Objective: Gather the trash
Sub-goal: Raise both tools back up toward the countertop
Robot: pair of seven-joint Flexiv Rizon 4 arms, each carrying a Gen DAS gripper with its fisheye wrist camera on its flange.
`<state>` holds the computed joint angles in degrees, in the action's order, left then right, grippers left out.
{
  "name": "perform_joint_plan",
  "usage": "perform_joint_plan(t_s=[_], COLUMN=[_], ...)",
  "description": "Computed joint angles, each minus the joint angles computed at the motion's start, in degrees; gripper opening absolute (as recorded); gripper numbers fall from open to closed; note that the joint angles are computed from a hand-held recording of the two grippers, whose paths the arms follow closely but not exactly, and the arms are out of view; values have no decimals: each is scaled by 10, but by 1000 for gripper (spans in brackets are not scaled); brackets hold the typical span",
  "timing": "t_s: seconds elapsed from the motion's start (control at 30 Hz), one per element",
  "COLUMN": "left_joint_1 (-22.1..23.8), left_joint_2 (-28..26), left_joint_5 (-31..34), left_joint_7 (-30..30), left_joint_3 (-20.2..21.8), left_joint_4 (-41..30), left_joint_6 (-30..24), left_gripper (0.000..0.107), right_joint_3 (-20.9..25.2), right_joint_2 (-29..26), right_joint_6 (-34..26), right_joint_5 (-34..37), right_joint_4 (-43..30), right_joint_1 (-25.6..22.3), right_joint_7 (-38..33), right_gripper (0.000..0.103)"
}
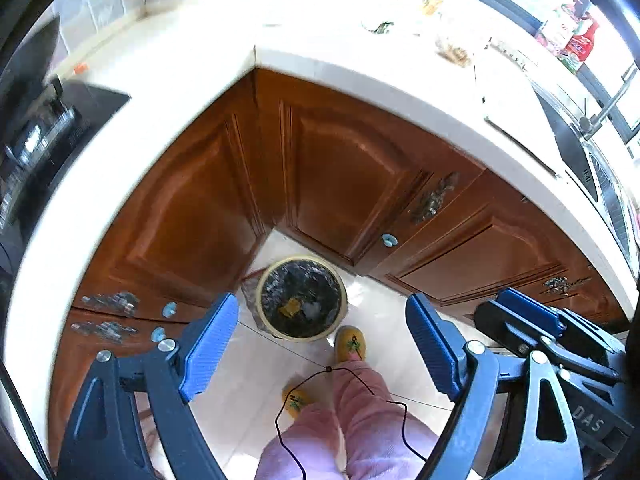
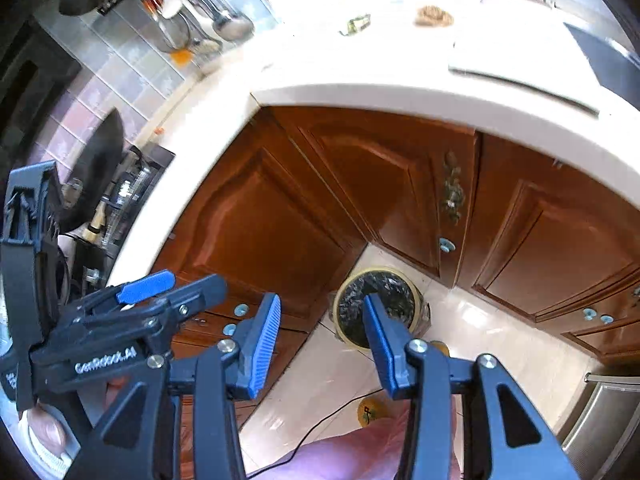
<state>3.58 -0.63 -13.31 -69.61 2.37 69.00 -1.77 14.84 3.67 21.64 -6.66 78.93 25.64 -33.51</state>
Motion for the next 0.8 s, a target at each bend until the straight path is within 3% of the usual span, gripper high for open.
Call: perform_joint_plan(t_s=[0.37, 0.5, 0.6, 0.8], left_joint_1=[5, 6, 5, -9], left_joint_2=[-51, -86, -110, -188], left_joint_5=[-24, -36, -41, -33], left_joint_7=[11, -3, -11, -30], left_joint_3=[-21, -32, -40, -59], left_joint_4=[-172, -248, -299, -439], left_joint_6=[-41, -65, -75, -110], left_gripper=[89, 89, 90, 92], right_joint_3=[-1, -4, -7, -20], right_joint_2=[-14, -19, -27, -52], right_joint_6=[-32, -40, -50, -80], right_joint_5=[-84, -111, -135, -170], right_joint_4=[-98, -129, -154, -214], right_joint_1=[15, 15, 17, 24], right_joint_7=[-13, -17, -21, -48], right_gripper=[45, 47, 58, 58])
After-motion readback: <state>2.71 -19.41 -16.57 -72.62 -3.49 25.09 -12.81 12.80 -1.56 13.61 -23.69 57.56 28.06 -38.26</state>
